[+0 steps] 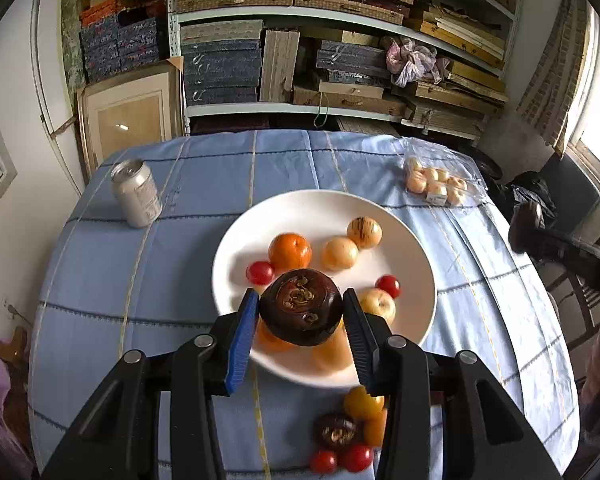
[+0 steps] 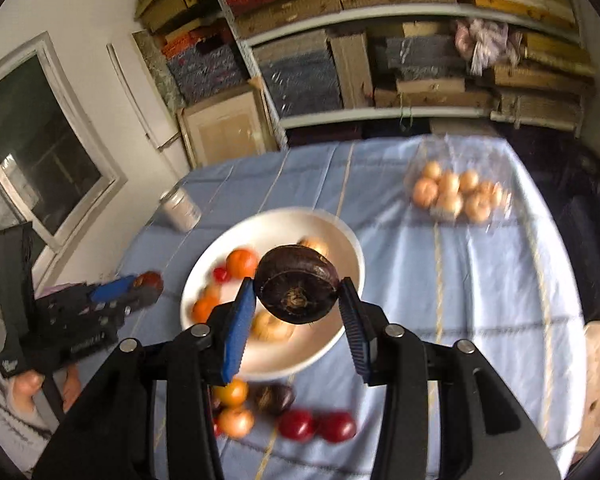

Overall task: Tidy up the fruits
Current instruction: 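Carry both dark fruits over the white plate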

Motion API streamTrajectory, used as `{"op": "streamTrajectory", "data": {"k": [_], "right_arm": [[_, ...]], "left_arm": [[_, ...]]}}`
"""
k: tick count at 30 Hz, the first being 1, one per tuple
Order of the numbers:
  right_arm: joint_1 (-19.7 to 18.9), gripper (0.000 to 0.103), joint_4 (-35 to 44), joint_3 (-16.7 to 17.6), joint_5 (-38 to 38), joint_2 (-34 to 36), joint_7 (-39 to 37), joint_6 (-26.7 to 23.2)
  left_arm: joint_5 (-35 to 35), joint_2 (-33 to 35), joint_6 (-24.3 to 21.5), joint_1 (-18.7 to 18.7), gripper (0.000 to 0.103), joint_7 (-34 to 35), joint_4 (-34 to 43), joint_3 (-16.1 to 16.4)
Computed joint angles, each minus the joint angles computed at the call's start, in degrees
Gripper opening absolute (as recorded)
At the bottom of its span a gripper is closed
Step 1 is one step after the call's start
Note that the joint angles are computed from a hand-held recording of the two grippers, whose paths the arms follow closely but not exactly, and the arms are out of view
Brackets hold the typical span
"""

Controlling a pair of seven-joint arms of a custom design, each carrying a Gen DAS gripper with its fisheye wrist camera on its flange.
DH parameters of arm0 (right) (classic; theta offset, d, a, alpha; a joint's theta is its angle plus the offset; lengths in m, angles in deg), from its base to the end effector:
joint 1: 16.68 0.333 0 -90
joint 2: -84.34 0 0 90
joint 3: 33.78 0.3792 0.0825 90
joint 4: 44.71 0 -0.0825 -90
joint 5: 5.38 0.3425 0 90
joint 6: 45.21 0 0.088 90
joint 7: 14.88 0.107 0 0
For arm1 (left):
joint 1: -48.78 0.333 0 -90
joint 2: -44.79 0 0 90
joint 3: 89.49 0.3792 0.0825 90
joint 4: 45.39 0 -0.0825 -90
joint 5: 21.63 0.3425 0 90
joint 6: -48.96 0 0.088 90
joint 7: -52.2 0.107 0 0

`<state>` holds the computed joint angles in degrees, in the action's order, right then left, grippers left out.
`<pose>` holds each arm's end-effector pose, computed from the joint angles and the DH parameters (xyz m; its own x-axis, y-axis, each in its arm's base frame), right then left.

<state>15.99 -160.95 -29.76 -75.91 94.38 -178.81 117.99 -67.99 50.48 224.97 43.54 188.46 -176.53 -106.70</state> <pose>0.4413 0.3882 0.4954 0.0111 -0.9530 -0.3029 -0.6816 0.2144 -0.6996 0.5149 -0.1448 0.4650 -0.4095 -0.9098 0.0678 -0.7089 0.2705 -0.6513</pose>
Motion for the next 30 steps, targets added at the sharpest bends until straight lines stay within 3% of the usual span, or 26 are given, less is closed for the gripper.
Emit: {"op": "streamTrajectory", "data": {"k": [3, 12, 30], "right_arm": [[-0.3, 0.042, 2.4, 0.2, 2.4, 1.6, -5.4, -0.9], [1.2, 0.042, 8.4, -2.8, 12.7, 10.8, -15.8, 3.1], [4.5, 0.042, 13.5, -7.4, 31.9, 20.2, -34.9, 6.2]], "left_arm": [[4.3, 1.8, -0.3, -1.0, 0.043, -4.2, 1.8, 0.9], [17.6, 8.4, -2.1, -0.5, 0.043, -17.2, 5.4, 1.3], [31.9, 15.6, -1.4, 3.5, 0.043, -29.5, 9.2, -1.5]]}}
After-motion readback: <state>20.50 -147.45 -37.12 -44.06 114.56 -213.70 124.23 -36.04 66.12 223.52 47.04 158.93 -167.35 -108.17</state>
